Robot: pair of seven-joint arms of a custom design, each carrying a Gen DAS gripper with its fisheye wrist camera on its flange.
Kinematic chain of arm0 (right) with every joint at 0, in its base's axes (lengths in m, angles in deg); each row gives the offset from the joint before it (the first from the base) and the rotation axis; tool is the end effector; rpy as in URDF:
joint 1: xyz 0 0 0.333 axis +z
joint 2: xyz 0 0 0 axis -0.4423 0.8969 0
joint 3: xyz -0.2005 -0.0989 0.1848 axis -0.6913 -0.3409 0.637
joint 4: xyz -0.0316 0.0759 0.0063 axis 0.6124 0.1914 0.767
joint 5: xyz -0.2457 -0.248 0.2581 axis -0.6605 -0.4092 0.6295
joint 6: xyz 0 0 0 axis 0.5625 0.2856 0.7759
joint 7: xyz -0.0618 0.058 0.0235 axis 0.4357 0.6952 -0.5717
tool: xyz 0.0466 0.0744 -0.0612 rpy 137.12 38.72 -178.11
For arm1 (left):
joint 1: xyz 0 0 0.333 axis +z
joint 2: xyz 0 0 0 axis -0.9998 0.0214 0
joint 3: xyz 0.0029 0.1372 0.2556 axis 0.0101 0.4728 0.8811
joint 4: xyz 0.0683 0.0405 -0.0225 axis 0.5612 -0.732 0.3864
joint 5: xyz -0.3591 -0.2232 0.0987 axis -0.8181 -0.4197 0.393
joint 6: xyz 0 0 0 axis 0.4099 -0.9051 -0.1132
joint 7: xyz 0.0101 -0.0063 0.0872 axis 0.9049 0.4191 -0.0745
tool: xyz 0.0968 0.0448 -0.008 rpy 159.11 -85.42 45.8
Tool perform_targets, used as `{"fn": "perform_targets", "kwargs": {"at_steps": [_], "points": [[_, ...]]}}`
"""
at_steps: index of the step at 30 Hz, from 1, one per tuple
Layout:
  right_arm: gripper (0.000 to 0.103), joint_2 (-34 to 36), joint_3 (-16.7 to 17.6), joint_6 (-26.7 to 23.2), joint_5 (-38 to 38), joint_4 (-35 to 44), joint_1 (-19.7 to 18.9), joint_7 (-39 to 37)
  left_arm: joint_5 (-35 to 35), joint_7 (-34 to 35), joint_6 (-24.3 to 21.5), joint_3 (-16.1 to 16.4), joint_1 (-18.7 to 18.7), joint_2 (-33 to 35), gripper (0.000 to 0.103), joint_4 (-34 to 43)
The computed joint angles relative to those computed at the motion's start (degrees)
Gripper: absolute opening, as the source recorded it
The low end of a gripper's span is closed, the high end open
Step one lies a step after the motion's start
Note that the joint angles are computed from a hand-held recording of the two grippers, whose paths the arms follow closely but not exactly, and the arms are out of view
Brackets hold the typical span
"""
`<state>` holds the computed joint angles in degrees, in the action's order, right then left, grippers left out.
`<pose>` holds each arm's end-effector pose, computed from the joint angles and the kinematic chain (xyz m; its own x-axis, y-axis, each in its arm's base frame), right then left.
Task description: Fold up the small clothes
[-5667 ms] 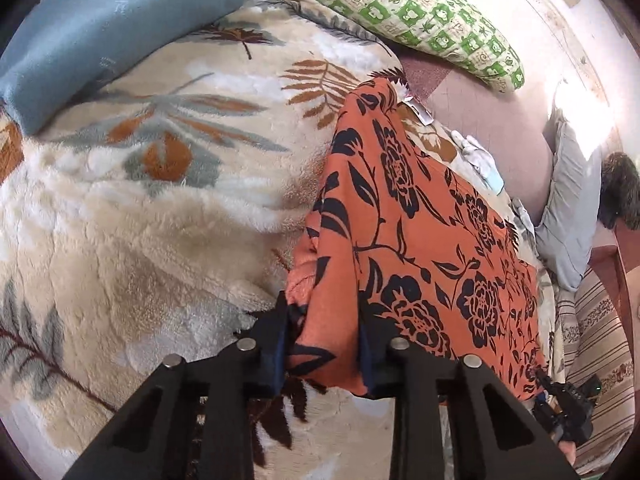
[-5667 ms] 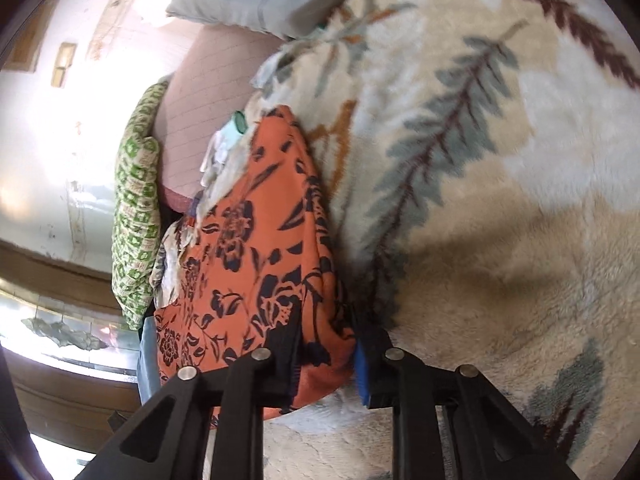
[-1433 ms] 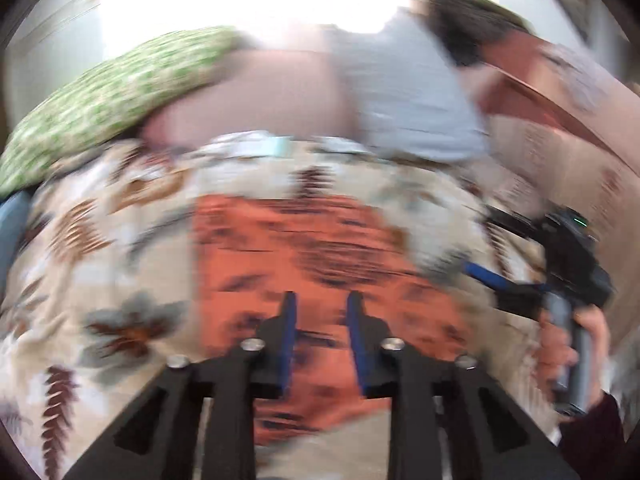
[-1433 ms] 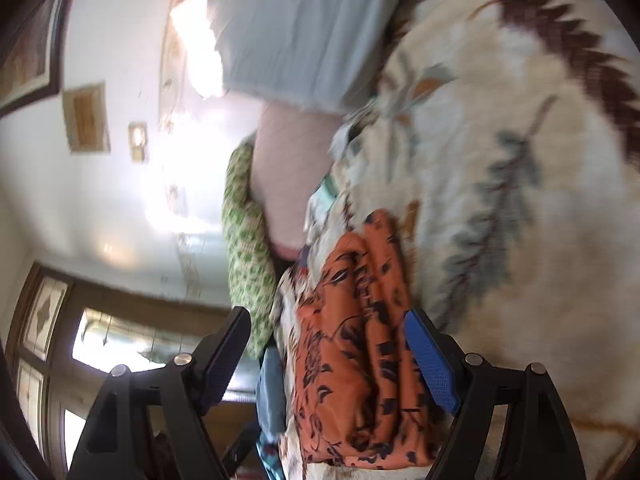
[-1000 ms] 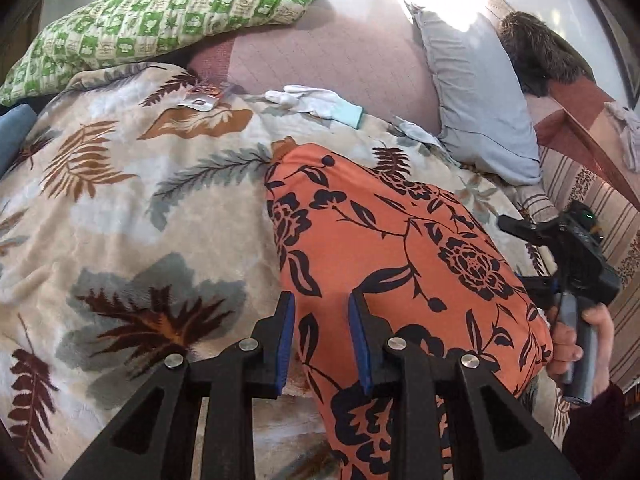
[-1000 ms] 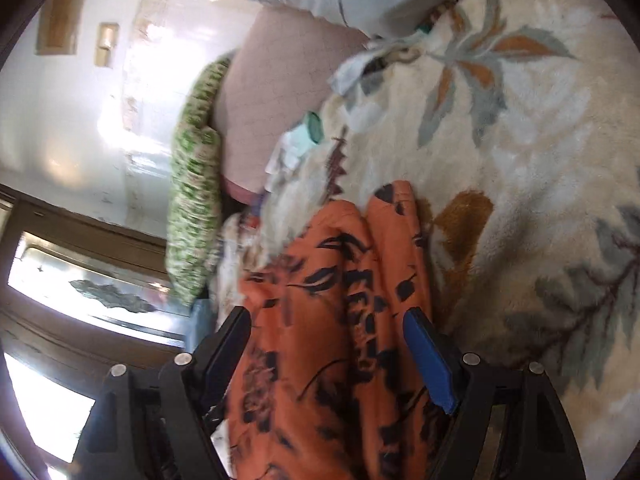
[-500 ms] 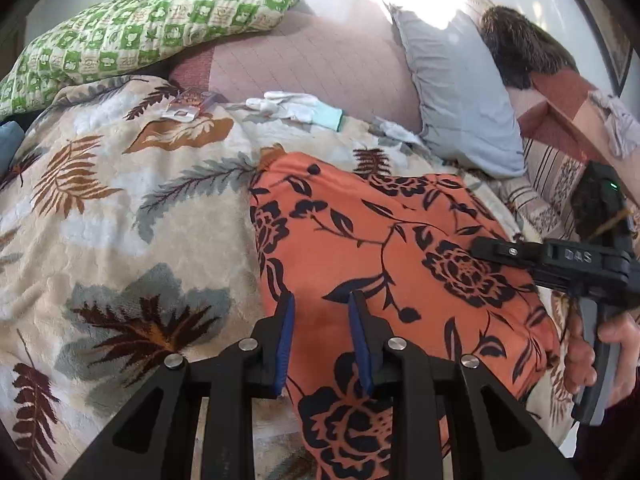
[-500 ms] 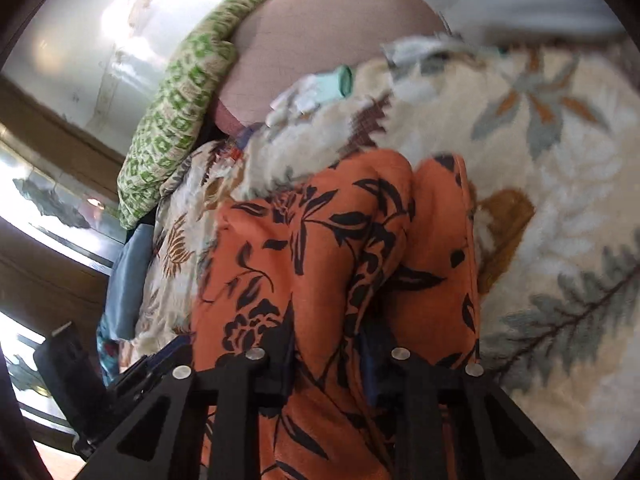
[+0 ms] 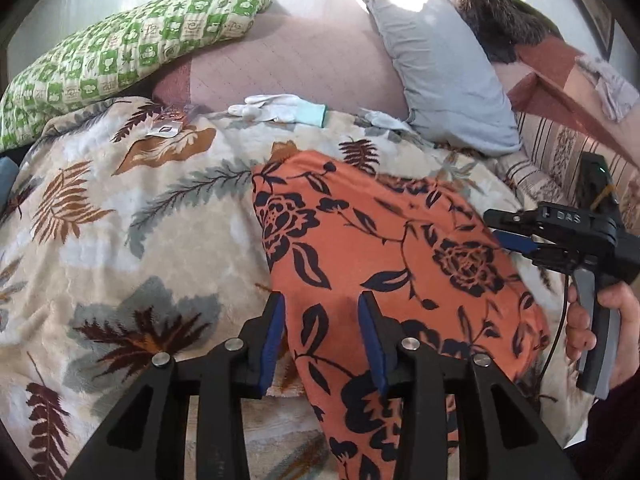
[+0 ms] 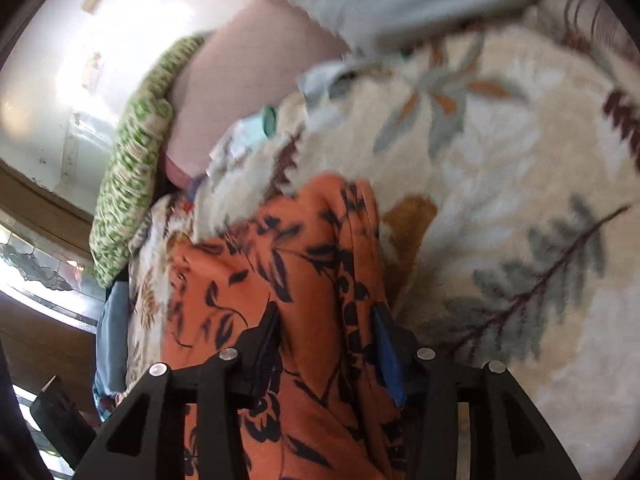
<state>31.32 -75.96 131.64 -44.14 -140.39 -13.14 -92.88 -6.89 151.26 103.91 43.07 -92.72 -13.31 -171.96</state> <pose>0.4877 0.2136 0.4709 -0.6195 -0.5557 -0.5545 -0.3572 0.8285 -0.4312 0.6764 -0.2027 0.5015 -0.8094 -0.5341 0.2440 -0.5524 0.5515 -0.6250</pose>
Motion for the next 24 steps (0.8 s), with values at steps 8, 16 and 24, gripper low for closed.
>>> {"fn": "perform_targets", "kwargs": {"at_steps": [8,16,24], "points": [[0.048,-2.64,0.33,1.38,3.17,0.49,4.88,-6.86,0.50,7.42,-2.27,0.41,0.08,-6.29,0.041,-7.45],[0.039,4.76,-1.93,-4.52,19.74,5.17,9.37,-19.49,8.24,2.73,-5.76,1.85,-1.53,-4.08,0.059,-5.33],[0.040,5.54,0.48,3.85,0.11,8.30,0.20,-6.51,6.25,-2.91,0.46,0.45,-2.69,5.33,0.060,9.74]]}}
